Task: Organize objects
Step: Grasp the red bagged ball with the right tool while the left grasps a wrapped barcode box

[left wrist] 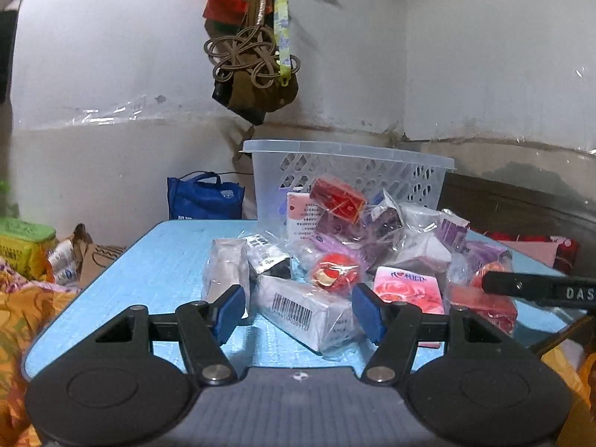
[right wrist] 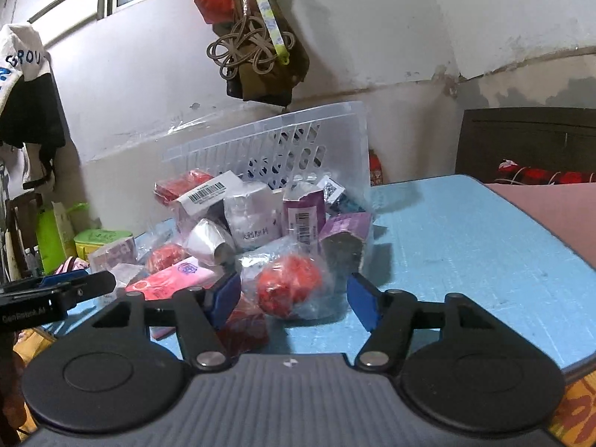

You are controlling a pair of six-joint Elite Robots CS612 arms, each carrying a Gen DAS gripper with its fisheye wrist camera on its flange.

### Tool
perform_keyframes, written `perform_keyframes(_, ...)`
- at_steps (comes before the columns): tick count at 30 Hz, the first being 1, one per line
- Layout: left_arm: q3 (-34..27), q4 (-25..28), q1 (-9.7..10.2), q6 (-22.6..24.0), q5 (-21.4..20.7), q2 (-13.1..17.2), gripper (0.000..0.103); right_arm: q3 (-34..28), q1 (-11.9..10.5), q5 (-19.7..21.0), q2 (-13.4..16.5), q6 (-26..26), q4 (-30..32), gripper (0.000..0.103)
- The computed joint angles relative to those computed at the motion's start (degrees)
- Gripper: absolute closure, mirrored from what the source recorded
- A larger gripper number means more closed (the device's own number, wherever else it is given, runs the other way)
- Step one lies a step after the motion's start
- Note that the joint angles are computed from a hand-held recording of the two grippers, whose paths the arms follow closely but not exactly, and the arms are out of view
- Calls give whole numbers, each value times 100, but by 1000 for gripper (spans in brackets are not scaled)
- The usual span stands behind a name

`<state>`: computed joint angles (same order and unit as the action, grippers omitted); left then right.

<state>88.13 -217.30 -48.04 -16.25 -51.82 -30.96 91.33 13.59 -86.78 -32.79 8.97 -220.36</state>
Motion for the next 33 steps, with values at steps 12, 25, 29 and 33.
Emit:
perform_keyframes(12,-150,355,12,-98,30,47,35,8,-29,128,9,41,-28,48)
perform_keyframes(25,-118,513,53,-231,-36,21,34,73,-72,188,-53,-92,135,46)
perform_keyframes(29,-222,745,43,-140,5,47,35,68,-54,163,-38,-198,117,50)
perform_keyframes(33,-214,618,29,-64,60,60,51,107,-74,178,-38,-114,-7,51)
